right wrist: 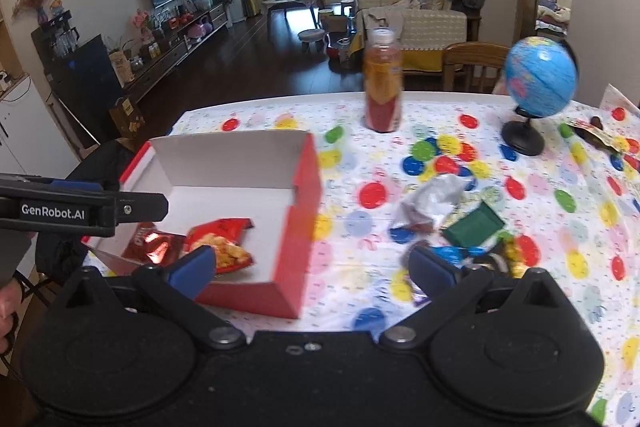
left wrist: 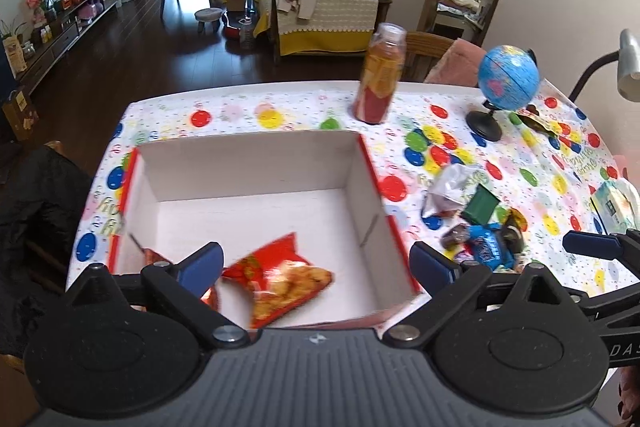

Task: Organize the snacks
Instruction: 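Withdraw both tools from the box back toward the snack pile, then grasp the wrapped bread bun with the left tool while the right tool grasps the sausage stick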

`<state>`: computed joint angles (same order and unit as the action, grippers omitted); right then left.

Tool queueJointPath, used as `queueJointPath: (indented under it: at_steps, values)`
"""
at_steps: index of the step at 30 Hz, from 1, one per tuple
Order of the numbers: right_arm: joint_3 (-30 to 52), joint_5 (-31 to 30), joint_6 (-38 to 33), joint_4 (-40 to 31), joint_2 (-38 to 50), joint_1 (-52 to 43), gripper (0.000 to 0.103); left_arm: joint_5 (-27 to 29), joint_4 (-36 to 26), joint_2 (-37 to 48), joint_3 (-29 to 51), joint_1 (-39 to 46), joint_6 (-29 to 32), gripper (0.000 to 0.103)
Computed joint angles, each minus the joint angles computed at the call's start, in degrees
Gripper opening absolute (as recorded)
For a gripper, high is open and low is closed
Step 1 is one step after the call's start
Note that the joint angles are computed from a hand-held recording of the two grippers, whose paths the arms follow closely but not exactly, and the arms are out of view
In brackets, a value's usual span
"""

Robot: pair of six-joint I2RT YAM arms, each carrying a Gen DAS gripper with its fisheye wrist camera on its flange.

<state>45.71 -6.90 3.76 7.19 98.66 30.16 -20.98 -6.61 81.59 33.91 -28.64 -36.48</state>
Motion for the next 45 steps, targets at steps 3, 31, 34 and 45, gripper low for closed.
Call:
queueJointPath:
  at_steps: [3,31,34,45]
  values:
    - [-1.4,-2.8,-2.6,-0.7,-1.0,-4.4,0.103,-2.0,-1.1,4.3,3.8,-3.7,-3.2,0.100]
    - [2.4,-16.0,-32.4,-2.6,16.0,-30.2,0.082,1.1,-13.9,46.2,45.2,-13.7,-17.6,0.100]
    - [4.8,-17.4,-35.1,-4.7,18.9,-31.0,0.078,4.2,-15.5,50.8,50.4,-13.5,-17.8,0.100]
    - [6.8,-13.9,-46.3,-2.2,26.9,-27.3,0.046,11.4,-23.4,64.7,69.3,-13.6,-16.4,0.099]
